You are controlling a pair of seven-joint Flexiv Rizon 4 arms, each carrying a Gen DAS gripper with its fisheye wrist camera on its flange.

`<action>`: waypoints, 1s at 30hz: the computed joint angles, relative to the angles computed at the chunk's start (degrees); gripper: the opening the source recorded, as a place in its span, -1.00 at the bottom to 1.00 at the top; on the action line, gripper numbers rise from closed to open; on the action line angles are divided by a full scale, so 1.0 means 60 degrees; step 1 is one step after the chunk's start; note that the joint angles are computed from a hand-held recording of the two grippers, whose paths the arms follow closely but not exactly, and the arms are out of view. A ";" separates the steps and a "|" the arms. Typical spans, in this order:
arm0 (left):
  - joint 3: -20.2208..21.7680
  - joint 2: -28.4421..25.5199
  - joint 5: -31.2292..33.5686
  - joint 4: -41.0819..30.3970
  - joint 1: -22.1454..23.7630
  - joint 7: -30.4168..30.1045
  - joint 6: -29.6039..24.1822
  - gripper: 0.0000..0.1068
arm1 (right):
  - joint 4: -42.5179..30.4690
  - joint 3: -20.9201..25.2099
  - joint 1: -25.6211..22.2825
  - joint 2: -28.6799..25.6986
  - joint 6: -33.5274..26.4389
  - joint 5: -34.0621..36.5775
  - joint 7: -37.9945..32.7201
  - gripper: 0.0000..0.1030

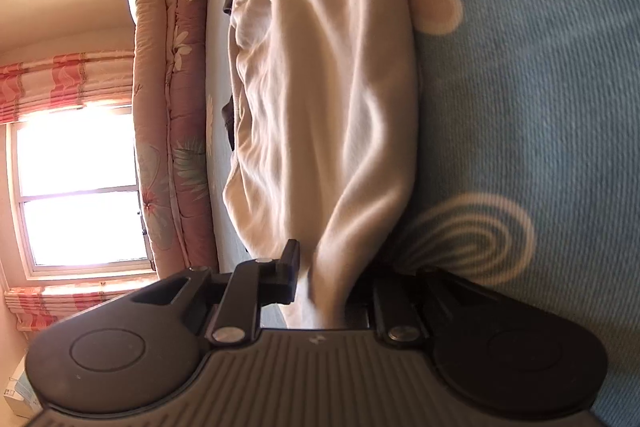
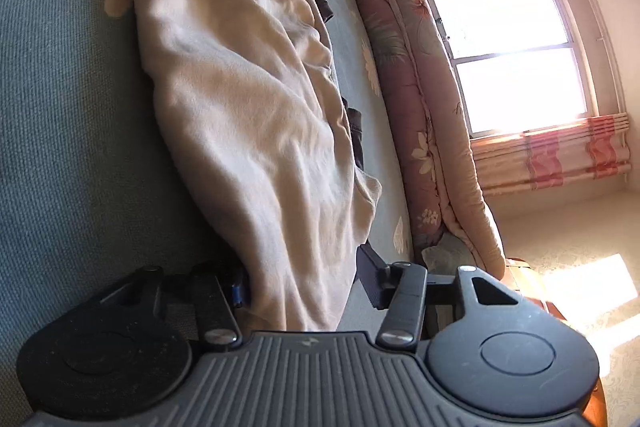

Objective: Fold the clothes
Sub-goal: 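Fold the grasped side edge inward over the stack with both grippers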

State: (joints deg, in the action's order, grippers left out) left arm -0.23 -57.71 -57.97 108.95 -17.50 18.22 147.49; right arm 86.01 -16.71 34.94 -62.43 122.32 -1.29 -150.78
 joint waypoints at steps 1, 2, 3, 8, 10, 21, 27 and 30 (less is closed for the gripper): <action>-0.0040 0.0044 -0.0154 -0.0044 0.0009 -0.0019 -0.0161 -0.85 | -0.0070 0.0019 0.0014 -0.0041 -0.0019 0.0006 0.0020 0.06; -0.0090 0.0085 -0.0146 -0.0001 0.0071 -0.0134 -0.0229 -0.92 | -0.0096 0.0054 0.0013 -0.0050 -0.0094 -0.0004 0.0062 -0.11; -0.0094 0.0089 -0.0041 0.0059 0.0122 -0.0317 -0.0222 -0.96 | -0.0057 0.0114 -0.0020 -0.0008 -0.0274 -0.0049 0.0144 -0.31; 0.0090 -0.0285 0.0209 -0.0049 0.0018 -0.0562 0.0330 -1.00 | 0.0030 -0.0950 0.0911 -0.0430 -0.0397 0.0858 0.0168 -0.74; 0.0028 -0.0248 0.0318 0.0006 0.0104 -0.0661 0.0341 -1.00 | -0.0047 -0.0970 0.0934 -0.0299 -0.0942 0.0823 0.0360 -0.74; -0.0053 -0.0212 0.0192 -0.0164 0.0080 -0.0331 0.0128 -1.00 | 0.0116 -0.0962 0.0814 -0.0291 -0.0768 0.0351 0.0560 -0.74; 0.0004 0.0001 0.0441 0.0064 0.0105 -0.0523 0.0137 -0.98 | 0.0494 -0.0456 0.0397 0.0180 -0.0785 -0.0252 0.0548 -0.78; 0.0054 0.0234 0.0626 0.0282 0.0106 -0.0639 0.0127 -0.98 | 0.0690 -0.0191 0.0175 0.0517 -0.0862 -0.0622 0.0526 -0.78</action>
